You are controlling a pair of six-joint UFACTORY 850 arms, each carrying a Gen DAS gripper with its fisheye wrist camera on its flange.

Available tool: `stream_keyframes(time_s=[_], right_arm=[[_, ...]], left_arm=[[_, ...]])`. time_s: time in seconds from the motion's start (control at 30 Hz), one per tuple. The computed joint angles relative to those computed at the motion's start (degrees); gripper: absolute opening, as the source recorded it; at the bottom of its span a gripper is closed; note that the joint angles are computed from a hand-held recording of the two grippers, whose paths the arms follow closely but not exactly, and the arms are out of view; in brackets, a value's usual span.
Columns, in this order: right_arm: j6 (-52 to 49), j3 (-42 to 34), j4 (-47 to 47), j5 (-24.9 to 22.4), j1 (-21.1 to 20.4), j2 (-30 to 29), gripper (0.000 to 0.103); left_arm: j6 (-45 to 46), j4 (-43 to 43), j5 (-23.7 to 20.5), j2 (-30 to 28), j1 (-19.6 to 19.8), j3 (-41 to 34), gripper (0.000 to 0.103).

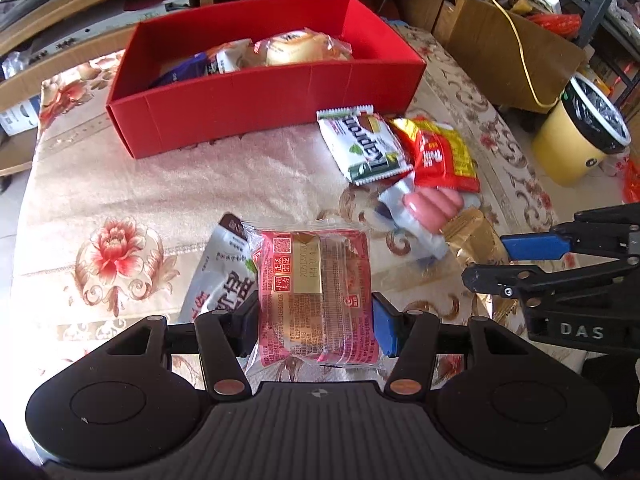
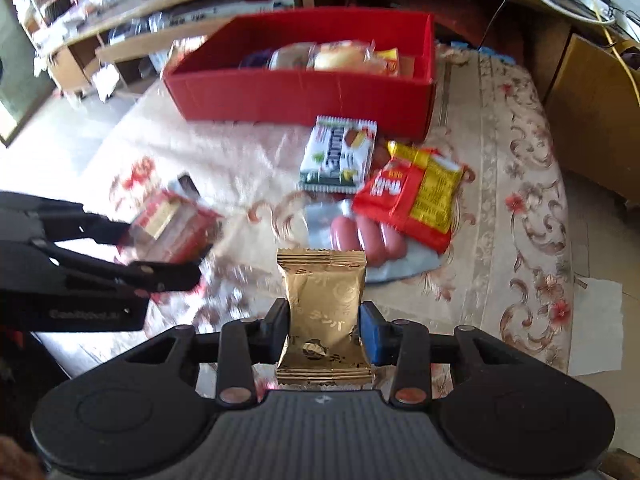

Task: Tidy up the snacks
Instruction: 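Carry the pink cake and gold packet over the red box with both grippers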

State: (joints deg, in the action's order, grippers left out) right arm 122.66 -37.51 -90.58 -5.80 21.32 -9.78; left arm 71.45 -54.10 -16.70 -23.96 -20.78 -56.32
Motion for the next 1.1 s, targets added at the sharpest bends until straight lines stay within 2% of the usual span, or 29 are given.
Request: stream_keyframes(time_s=[0.1,0.23,0.5,0.6,0.67,0.8,0.9,1.1], right_arm=[[11.0,-0.6,-10.7,0.1,-0.6,0.2,0.039],[18.4,-1.9,-17.9,-0.1,-1.5,0.0,0.039],[24.8,-6.7,-25.9,-0.2,-3.7,-1.9,0.039],[22.3,-9.2,-24.2,-0.4,-4.7,-3.3,0.039],[27.9,-10.9,-29.9,0.1,-5.8,-4.3,0.039],[28.9,-15.2,-32.1,0.2,-7.7,-7.3,0.039],[33.9,-18.5,-37.8,0.5,-9.2,-10.0,0.039],[31.7,-25.3,-37.3,1.5,-11.4,-16.1,0.039]], left_arm=[[1.3,-2.8,-0.9,0.0,0.2,-1.1,0.062],[3.0,-5.7,-0.9,-0.2,0.0,-2.6,0.062],[2.6,-7.6,-0.7,-2.4,-0.3,-7.6,0.062],[1.8,-7.9,0.0,-3.8,-0.5,-10.1,0.062],[0.3,-7.4,-0.1,-5.0,-0.5,-12.2,0.062],[-4.5,-4.5,1.2,-8.0,-0.9,-17.0,0.062],[-9.5,-0.9,1.7,-10.7,-1.1,-21.2,0.062],[-22.1,10.2,2.9,-16.3,-1.6,-28.7,0.062]])
